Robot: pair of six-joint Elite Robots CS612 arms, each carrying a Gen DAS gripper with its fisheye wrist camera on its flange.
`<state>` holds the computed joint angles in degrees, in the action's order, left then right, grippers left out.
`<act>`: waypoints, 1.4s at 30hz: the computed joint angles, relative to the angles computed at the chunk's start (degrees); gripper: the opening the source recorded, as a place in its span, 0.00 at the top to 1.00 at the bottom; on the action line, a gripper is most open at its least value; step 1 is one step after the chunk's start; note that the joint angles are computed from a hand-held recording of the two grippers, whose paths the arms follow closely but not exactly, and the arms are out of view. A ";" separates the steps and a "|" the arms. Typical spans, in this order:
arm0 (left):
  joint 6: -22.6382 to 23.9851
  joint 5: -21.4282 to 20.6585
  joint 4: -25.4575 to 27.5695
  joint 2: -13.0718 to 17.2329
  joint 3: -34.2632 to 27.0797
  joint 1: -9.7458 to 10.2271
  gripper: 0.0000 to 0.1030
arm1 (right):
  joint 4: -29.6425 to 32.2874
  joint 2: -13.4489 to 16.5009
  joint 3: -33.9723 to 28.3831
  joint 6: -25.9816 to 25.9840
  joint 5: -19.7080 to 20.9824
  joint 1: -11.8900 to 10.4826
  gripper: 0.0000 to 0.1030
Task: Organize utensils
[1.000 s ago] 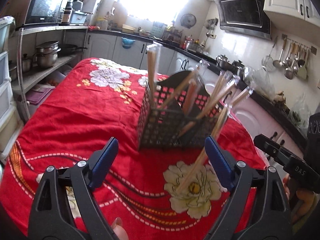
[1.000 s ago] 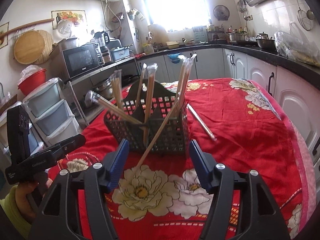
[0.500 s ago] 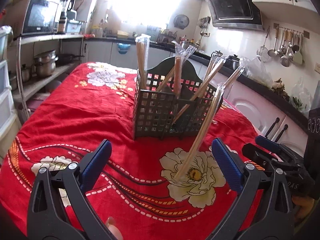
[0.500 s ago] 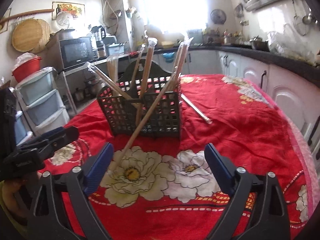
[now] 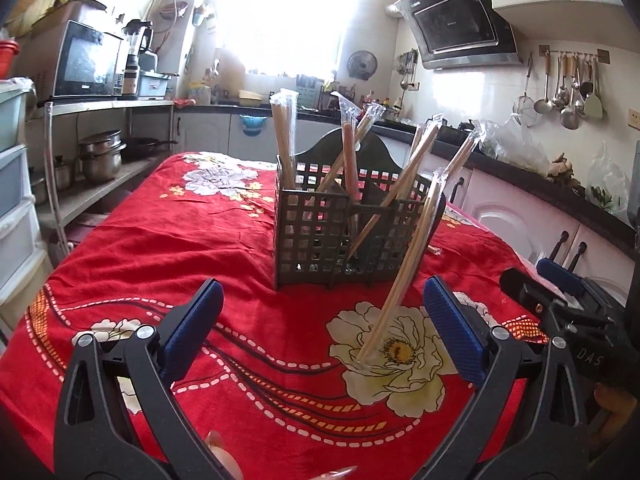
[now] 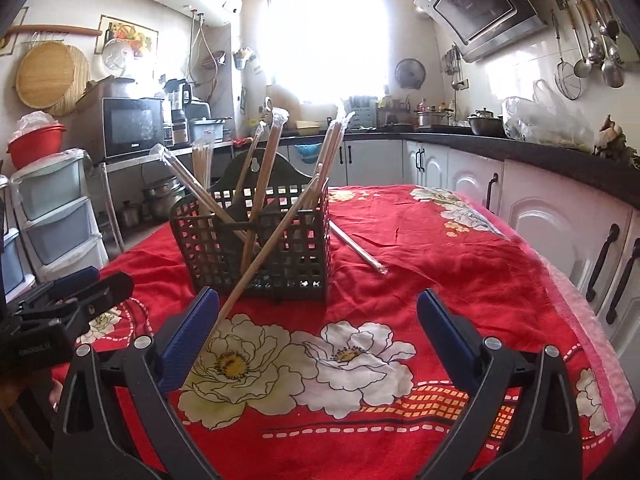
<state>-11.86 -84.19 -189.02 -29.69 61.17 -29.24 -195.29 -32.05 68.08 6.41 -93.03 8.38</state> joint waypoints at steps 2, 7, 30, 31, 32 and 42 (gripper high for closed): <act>-0.60 -0.31 -0.23 0.05 0.04 0.14 0.10 | -0.23 0.04 0.00 0.27 -0.07 -0.01 0.06; -0.99 0.10 -0.71 0.10 0.09 0.12 0.10 | -0.72 0.02 0.28 0.74 0.44 -0.14 0.06; -0.28 1.48 -0.61 -0.08 0.40 -0.19 0.10 | -1.07 -0.14 0.73 1.21 0.35 -0.11 0.06; -0.27 1.53 -0.63 -0.11 0.45 -0.19 0.10 | -1.15 -0.13 0.73 1.21 0.32 -0.10 0.06; -0.28 1.52 -0.64 -0.09 0.41 -0.19 0.10 | -1.15 -0.14 0.73 1.20 0.39 -0.10 0.06; -0.21 1.59 -0.62 -0.10 0.43 -0.20 0.10 | -1.11 -0.19 0.79 1.27 0.34 -0.10 0.06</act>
